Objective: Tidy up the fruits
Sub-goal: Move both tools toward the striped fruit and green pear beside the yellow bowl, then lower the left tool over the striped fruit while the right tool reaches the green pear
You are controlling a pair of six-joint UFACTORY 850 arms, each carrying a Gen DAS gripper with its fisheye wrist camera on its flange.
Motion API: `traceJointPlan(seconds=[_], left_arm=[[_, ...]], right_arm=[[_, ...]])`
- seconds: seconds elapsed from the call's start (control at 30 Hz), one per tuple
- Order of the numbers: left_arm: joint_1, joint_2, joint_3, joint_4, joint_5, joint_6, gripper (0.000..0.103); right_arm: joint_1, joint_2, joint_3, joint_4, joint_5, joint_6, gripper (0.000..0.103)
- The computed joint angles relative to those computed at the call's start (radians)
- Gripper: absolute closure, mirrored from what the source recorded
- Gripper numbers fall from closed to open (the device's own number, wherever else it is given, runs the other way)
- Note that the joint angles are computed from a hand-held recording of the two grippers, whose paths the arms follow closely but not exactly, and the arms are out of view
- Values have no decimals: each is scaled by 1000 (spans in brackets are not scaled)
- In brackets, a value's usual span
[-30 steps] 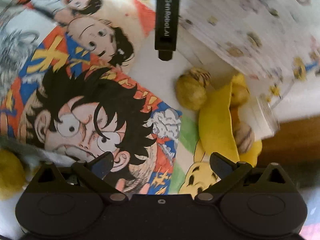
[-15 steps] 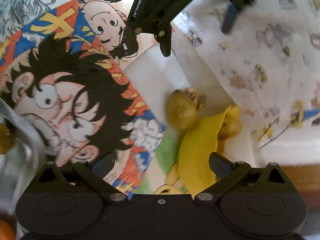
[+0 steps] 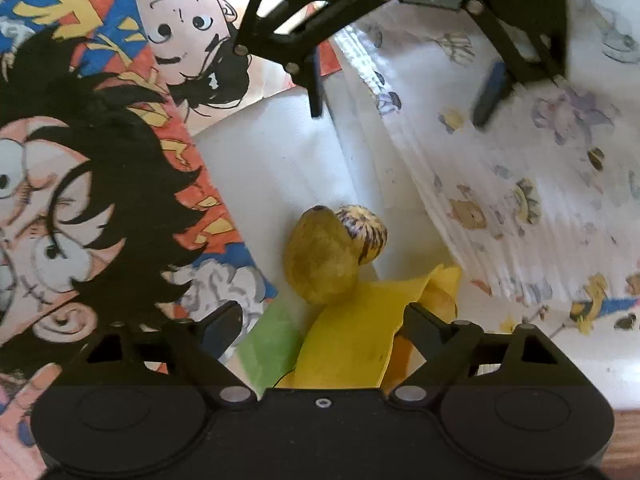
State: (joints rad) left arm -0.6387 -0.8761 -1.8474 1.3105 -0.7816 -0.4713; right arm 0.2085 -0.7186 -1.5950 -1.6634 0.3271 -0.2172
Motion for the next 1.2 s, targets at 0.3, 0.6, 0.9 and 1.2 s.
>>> traceJointPlan(seconds=[0.3, 0.6, 0.9, 1.2], left_arm=[[12, -51, 1, 234, 0, 45, 1], [22, -51, 48, 374, 23, 27, 1], [32, -96, -15, 375, 62, 56, 1], [38, -121, -53, 329, 79, 124, 2]], right_arm=[[19, -37, -26, 100, -11, -200, 19], [40, -85, -75, 137, -45, -269, 21], [47, -143, -153, -45, -33, -115, 29], [37, -162, -173, -100, -36, -107, 47]])
